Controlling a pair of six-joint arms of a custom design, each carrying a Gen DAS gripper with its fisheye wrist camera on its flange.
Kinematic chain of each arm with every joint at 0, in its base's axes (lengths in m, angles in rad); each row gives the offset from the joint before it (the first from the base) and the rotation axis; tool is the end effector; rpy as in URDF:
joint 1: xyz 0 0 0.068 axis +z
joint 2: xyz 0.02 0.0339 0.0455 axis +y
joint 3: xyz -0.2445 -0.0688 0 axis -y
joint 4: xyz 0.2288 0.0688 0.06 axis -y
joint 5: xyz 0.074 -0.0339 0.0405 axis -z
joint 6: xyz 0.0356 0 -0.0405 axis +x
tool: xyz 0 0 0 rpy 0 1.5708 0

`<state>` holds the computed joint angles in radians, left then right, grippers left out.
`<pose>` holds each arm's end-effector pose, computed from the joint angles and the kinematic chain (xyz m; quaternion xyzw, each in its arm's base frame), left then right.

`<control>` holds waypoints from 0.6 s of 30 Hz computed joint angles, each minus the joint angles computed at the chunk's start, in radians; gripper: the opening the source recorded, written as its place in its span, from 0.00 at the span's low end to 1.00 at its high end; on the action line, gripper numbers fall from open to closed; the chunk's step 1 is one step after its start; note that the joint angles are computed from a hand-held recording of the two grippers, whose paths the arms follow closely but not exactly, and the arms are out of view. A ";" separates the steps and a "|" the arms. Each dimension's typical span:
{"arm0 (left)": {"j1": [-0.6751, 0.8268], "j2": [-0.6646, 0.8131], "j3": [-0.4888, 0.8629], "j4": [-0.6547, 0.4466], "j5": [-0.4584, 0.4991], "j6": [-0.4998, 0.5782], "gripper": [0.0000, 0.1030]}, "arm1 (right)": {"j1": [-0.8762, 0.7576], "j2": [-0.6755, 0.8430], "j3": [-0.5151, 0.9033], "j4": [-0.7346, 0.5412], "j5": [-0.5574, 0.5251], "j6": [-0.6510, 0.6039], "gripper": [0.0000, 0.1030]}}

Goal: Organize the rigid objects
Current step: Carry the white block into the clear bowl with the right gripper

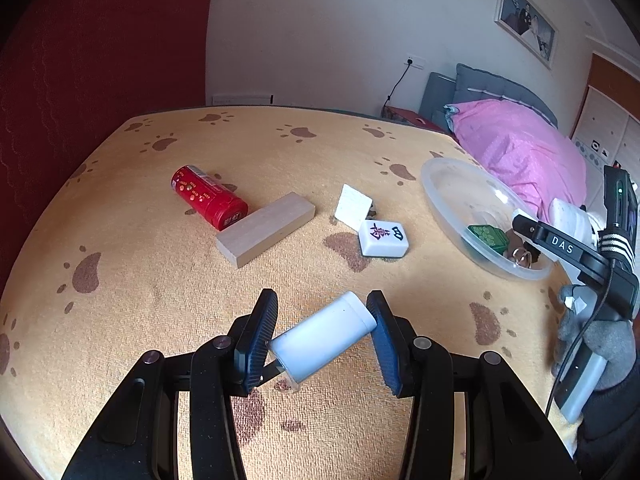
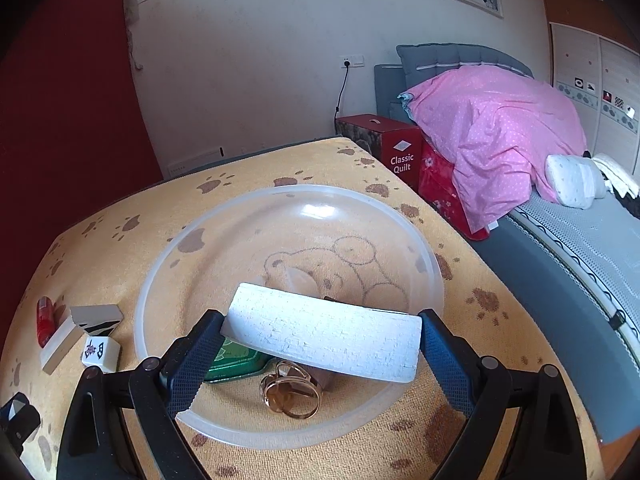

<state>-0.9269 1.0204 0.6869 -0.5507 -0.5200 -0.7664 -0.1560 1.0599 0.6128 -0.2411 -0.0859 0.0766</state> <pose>0.1309 -0.1449 0.2226 -0.0133 0.9140 -0.0833 0.3968 0.2151 -0.0307 0.2124 0.0866 0.8994 0.0219 0.4279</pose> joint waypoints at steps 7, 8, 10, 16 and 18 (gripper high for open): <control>-0.002 0.017 0.006 0.007 0.005 0.000 0.46 | 0.007 0.043 0.017 0.013 -0.004 -0.006 0.95; -0.003 0.019 0.007 0.008 0.006 0.000 0.46 | 0.006 0.045 0.018 0.015 -0.006 -0.005 0.95; -0.001 0.024 0.010 0.010 0.008 0.001 0.46 | -0.001 0.042 0.017 0.016 -0.020 -0.003 0.95; -0.007 0.040 0.026 0.013 0.005 0.006 0.46 | -0.041 0.003 -0.004 0.025 -0.062 0.005 0.96; -0.012 0.050 0.035 0.014 0.003 0.007 0.46 | -0.059 -0.002 -0.009 0.033 -0.075 0.008 0.96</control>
